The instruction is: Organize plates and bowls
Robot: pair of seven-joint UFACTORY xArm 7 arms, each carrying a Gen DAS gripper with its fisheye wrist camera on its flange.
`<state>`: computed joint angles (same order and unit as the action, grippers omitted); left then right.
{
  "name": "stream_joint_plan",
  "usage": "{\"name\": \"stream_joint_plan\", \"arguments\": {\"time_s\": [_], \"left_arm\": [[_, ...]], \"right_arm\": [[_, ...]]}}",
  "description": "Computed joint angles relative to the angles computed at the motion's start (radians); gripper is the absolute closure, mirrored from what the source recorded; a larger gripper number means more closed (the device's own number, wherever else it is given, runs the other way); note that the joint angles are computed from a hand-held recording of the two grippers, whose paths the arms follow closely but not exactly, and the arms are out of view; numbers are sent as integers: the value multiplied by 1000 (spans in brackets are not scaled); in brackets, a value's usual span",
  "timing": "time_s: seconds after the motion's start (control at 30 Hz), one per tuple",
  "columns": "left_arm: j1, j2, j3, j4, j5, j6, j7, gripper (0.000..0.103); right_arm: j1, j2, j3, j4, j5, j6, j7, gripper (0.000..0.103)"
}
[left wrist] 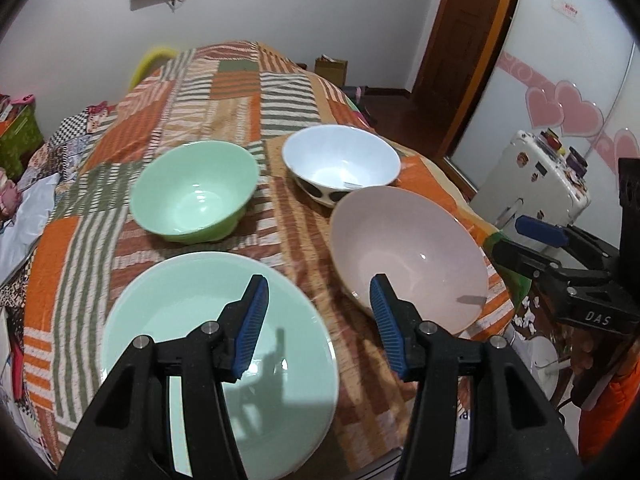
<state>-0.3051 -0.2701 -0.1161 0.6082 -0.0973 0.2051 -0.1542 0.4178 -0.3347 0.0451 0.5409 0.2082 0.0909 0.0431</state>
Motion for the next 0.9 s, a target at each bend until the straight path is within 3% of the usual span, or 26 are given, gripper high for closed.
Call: {"name": "stream_joint_plan", "arguments": {"time_s": [0.13,0.37,0.5,0.57,0.63,0.7,0.9], "left_arm": [[5,68,-14,46,14,7,-18,51],[22,138,-29,94,57,23,-65,51],[23,168,-30,113,72,28,-79,51],[18,178,-26,120,59,28,-66,51],[18,191,-26,127,61,27,-64,51],[15,203,-24,135,48,26,-51,51],[9,234,-25,154,13,27,-13,51]], "right_arm": [[-6,3,-5,-8,-1,-29,6,18],[177,25,-185,-1,122,-79,-128,20],[228,64,-236,30,195,-52,-205,35],[241,80,-245,42,237,-28,-247,47],[253,95,-249,53,285,-5,-292,52],[226,111,-221,59,303,6,-302,52],[202,147,-198,89,436,68,-402,73]]}}
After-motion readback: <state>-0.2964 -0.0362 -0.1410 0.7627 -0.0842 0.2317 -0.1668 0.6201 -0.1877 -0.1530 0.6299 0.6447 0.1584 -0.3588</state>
